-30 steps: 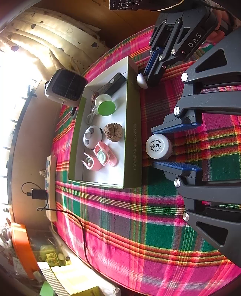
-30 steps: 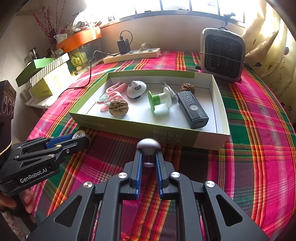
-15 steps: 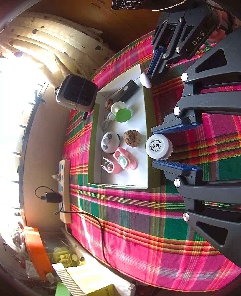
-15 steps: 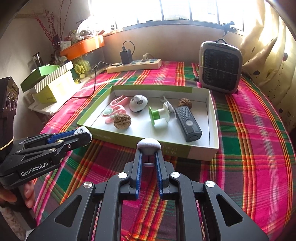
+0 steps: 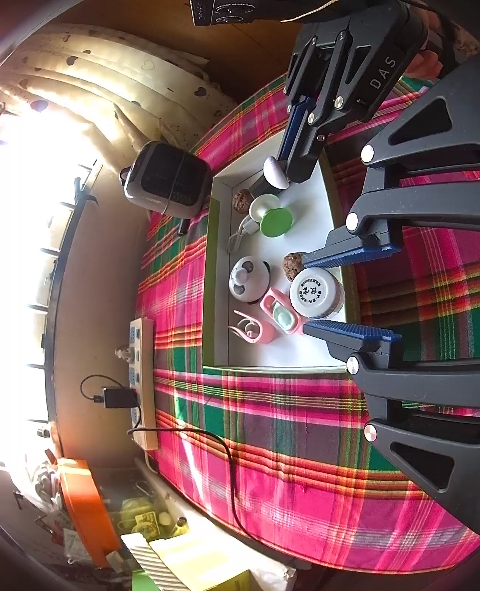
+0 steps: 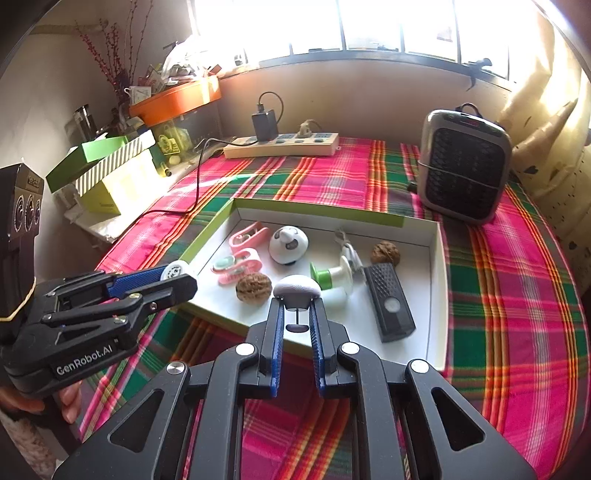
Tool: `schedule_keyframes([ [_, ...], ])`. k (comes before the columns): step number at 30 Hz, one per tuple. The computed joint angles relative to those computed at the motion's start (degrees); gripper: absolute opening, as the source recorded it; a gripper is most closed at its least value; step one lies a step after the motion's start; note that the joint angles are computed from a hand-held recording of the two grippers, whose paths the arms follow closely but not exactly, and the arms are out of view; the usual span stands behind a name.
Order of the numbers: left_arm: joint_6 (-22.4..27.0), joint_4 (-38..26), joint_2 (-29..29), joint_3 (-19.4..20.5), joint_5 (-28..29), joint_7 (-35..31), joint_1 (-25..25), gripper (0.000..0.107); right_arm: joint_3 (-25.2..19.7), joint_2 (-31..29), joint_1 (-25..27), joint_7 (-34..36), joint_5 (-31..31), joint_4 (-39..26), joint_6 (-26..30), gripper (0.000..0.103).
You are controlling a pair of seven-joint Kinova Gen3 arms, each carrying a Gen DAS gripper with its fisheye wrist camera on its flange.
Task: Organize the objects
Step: 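Carry the disc in left tool and knob in right tool into the tray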
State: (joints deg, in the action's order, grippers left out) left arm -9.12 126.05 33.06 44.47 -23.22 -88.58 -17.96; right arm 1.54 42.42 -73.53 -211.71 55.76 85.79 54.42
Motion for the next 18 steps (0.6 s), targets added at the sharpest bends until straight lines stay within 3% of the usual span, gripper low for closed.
schedule_keyframes([
  [18, 3.3, -5.1, 2.8, -4.3, 4.9, -3.8, 5.6, 0.027, 1.7, 0.6, 5.6, 7.9, -4.0, 0.7, -11.6, 0.015],
])
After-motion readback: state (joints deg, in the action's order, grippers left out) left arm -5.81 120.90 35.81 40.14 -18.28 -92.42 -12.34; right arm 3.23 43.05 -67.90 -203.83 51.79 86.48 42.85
